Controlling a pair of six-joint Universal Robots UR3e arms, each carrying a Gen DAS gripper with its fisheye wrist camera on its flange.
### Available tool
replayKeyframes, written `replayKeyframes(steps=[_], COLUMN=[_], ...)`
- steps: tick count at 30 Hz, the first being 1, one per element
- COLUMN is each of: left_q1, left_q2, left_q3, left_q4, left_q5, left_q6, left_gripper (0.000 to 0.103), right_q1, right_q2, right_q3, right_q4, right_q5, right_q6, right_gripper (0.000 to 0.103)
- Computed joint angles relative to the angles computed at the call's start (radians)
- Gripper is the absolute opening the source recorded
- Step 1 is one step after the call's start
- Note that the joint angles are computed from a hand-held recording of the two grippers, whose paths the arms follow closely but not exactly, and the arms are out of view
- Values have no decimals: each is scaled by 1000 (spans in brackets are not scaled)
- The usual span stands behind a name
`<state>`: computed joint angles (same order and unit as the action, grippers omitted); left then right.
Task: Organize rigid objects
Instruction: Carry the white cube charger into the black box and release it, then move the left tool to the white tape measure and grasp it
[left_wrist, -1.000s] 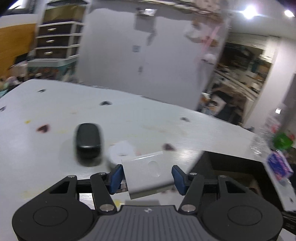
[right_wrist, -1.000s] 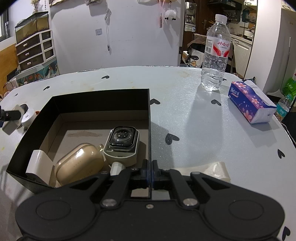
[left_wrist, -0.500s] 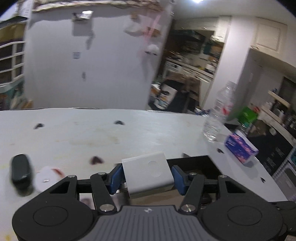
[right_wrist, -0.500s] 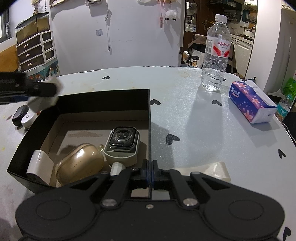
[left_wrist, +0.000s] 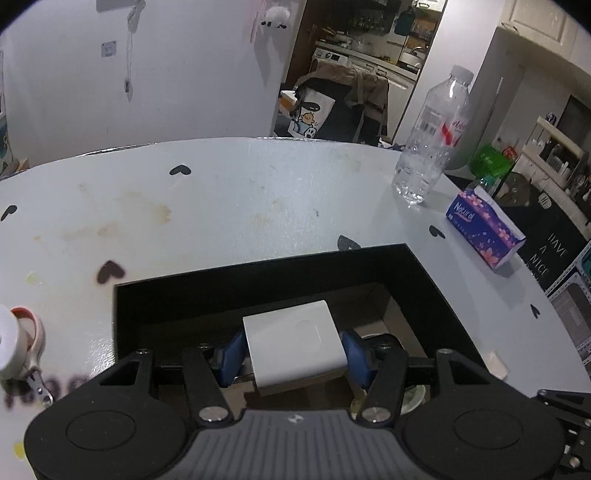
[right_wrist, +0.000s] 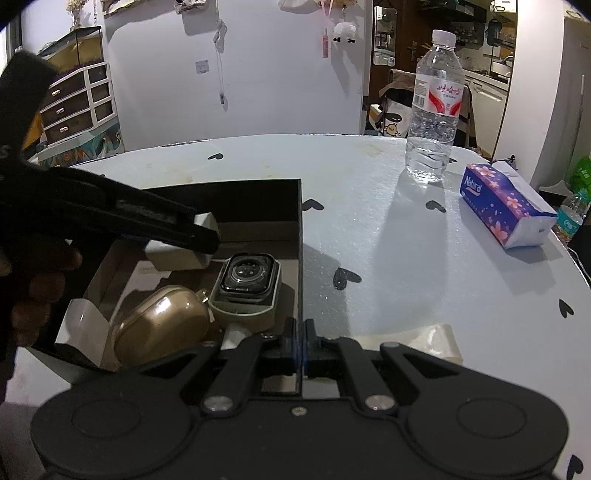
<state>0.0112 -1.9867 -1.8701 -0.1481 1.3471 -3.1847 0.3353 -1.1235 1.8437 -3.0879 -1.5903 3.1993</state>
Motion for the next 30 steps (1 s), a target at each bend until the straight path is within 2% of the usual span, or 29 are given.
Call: replayKeyframes(steps=[8, 9, 10, 11, 12, 19, 30], left_q1=[-20, -18, -13, -7, 0, 12, 32], left_q2=[-58, -59, -53, -41, -32, 45, 206], left_q3=[72, 70, 62, 55, 45, 5, -144], left_q4=[-35, -23, -10, -12, -3, -65, -40], left_q5=[5, 2, -7, -12, -29, -70, -73], left_q6=[-43, -56, -61, -62, -61, -3, 51], left_gripper=[57, 61, 78, 86, 89, 89, 92], right_q1=[-2, -3, -3, -1, -1, -3, -3], right_q2=[1, 1, 1, 2, 3, 2, 2], right_q3=[-2, -1, -2, -3, -5, -6, -6], right_q4=[2, 0, 2, 3, 4, 8, 7], right_q5=[5, 7, 6, 4, 3, 4, 4], right_q6=[1, 1, 2, 2, 2, 4, 5], right_gripper=[3, 3, 3, 3, 3, 3, 4])
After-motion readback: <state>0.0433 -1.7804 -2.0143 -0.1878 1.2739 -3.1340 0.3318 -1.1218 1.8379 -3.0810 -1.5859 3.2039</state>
